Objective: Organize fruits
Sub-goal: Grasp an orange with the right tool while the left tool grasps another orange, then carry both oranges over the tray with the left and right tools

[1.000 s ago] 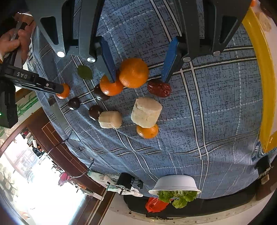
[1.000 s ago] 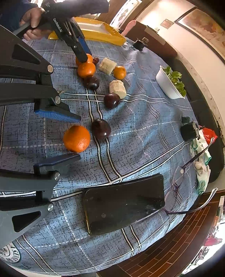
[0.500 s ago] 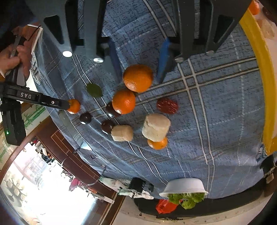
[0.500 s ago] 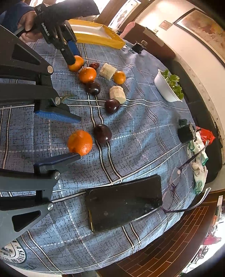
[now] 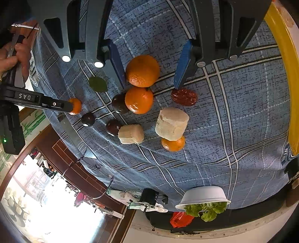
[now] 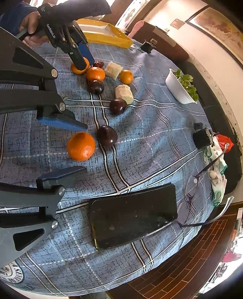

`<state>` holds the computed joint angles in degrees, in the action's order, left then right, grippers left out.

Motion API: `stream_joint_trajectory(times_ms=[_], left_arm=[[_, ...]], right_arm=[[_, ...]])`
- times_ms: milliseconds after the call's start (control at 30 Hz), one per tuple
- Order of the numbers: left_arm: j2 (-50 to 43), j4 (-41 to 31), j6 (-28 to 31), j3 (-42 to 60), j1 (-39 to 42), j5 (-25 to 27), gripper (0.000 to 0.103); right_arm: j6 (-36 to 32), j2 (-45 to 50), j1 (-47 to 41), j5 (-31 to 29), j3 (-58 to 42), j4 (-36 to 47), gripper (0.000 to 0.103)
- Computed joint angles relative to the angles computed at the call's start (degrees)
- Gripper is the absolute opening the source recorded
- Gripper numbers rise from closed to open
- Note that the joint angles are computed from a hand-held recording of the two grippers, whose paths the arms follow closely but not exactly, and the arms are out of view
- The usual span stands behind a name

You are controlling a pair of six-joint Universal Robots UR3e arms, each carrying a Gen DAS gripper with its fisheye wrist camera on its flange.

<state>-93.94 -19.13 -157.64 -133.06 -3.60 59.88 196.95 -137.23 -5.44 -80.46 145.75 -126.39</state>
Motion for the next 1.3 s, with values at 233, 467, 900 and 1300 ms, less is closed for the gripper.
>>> stream_joint_trajectory(times_ms=[233, 467, 900, 1300], left_arm=[[-1.13, 2.29, -0.97, -0.85, -1.71, 0.31, 0.043], [0.73, 3.97, -3.21, -3.75, -2.52, 0.62, 0.035], [10.80, -3.18, 0.85, -7.03, 1.04, -3.04, 0.035], [29.25, -22.24, 11.91, -10.24, 13.98, -7.50, 0.035]], right_arm=[[1.33, 7.28, 3.44, -2.15, 0.14, -7.06, 0.040], [3.33, 6.51, 6.39, -3.47, -0.49, -7.45, 0.037], [13.38, 17.64, 22.87, -8.94, -6.41, -15.82, 0.037], [18.23, 33.70, 35.05, -13.16, -16.90, -22.94, 0.037]])
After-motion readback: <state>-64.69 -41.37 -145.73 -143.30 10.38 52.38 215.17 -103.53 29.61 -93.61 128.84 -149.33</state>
